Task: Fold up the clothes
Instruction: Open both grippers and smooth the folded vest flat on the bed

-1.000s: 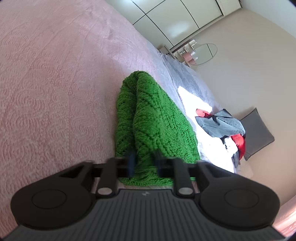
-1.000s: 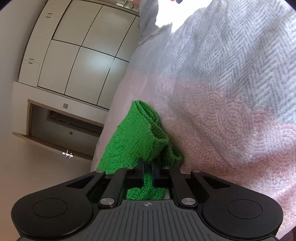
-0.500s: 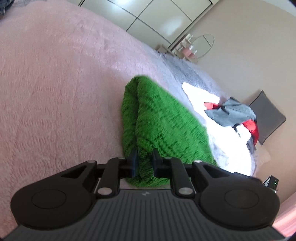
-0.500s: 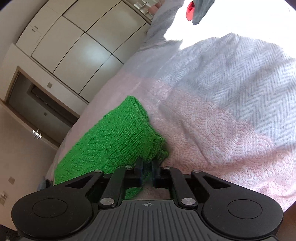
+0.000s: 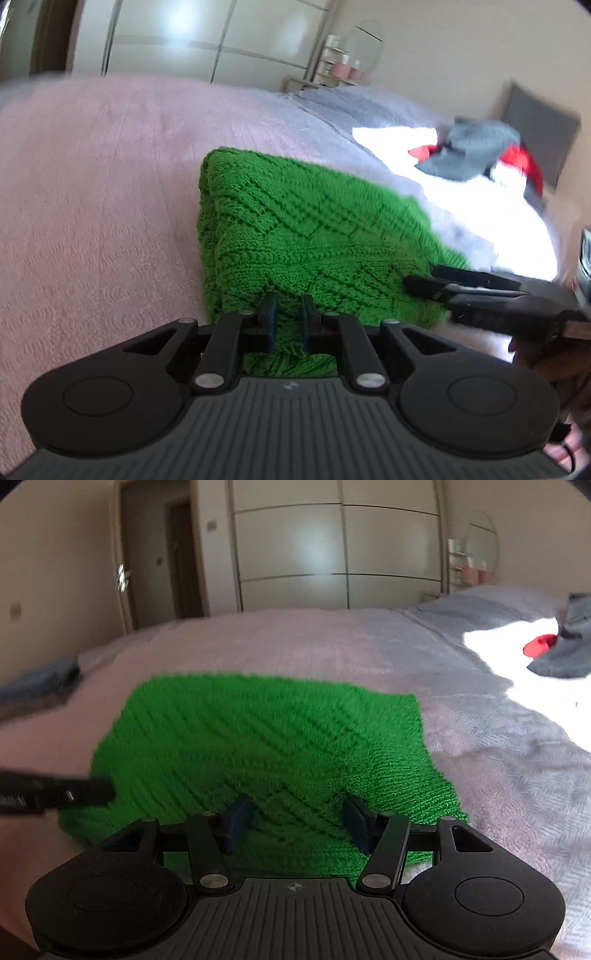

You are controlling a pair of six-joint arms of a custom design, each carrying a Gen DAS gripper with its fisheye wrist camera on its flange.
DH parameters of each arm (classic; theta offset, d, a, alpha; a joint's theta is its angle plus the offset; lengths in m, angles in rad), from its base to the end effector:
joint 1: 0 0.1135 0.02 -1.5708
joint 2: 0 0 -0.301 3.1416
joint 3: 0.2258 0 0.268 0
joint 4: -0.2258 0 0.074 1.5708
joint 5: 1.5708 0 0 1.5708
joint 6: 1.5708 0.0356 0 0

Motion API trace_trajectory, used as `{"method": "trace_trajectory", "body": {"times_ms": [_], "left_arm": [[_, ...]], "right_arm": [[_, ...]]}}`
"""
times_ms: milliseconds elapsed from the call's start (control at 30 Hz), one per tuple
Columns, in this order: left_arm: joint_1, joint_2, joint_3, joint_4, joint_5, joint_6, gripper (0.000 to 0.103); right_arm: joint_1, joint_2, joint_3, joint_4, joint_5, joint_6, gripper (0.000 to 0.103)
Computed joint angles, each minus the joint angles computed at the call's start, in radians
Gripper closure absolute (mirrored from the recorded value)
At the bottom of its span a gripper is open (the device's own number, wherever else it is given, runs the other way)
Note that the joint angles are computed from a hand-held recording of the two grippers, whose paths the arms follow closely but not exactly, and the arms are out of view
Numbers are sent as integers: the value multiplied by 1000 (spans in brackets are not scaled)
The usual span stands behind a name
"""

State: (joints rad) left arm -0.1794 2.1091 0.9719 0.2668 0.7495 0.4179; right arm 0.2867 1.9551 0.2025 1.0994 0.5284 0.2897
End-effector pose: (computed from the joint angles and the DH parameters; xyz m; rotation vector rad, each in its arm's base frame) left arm 0.3922 -0.0958 0.0836 0.9734 2.0604 -0.7829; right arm 0.2236 0.0472 0.0611 0.2858 2.1144 -0.2516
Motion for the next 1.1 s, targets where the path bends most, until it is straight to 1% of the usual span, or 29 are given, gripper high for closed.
{"method": "trace_trajectory", "body": {"times_ms": [33, 67, 133, 200, 267, 300, 333, 400, 433, 500, 533, 600, 667, 700, 767, 800, 867, 1000, 1033, 1100], "left_arm": [[0, 2, -13, 21, -2, 0, 92], [-1, 3, -16, 30, -4, -1, 91], [-4, 2, -8, 21, -10, 6, 91], [-7, -18, 18, -35, -15, 0, 91], [2, -41, 51, -83, 13, -7, 92], [7, -46, 70, -87, 33, -26, 92], [10, -42, 98, -84, 52, -57, 92], [1, -5, 189, -81, 66, -139, 92], [-7, 24, 246, -84, 62, -180, 92], [-28, 82, 363, -101, 42, -247, 93], [-43, 111, 419, -122, 18, -251, 93], [-69, 166, 513, -186, -14, -223, 94], [-97, 222, 583, -267, -73, -185, 98], [-107, 246, 596, -283, -107, -166, 99], [-115, 279, 584, -270, -139, -144, 101], [-116, 285, 571, -254, -145, -139, 101], [-118, 279, 541, -219, -153, -133, 101], [-119, 265, 554, -257, -160, -138, 101], [-114, 243, 529, -241, -154, -139, 101], [-95, 177, 455, -201, -131, -139, 101]], "right_arm": [[15, 65, -9, 79, 26, -33, 45], [23, 80, -16, 98, 34, -36, 45], [3, 32, -12, 34, -2, -47, 45], [-28, -78, 8, -117, -55, -54, 45], [-72, -206, 27, -266, -120, -45, 45], [-93, -255, 24, -290, -143, -35, 45], [-114, -294, 16, -284, -160, -26, 45], [-190, -345, 31, -265, -230, -15, 45], [-228, -352, 53, -268, -256, -7, 45], [-281, -321, 123, -275, -275, -1, 45], [-295, -291, 159, -274, -281, -9, 45], [-315, -223, 231, -284, -287, -25, 45], [-323, -143, 300, -347, -277, -35, 45], [-326, -104, 336, -383, -271, -40, 45], [-333, -25, 362, -394, -250, -72, 47], [-335, 1, 352, -363, -252, -78, 47], [-340, -2, 343, -363, -263, -82, 47], [-354, -30, 331, -389, -284, -80, 47], [-359, -49, 332, -410, -288, -69, 47], [-353, -122, 286, -415, -275, -29, 47]]}}
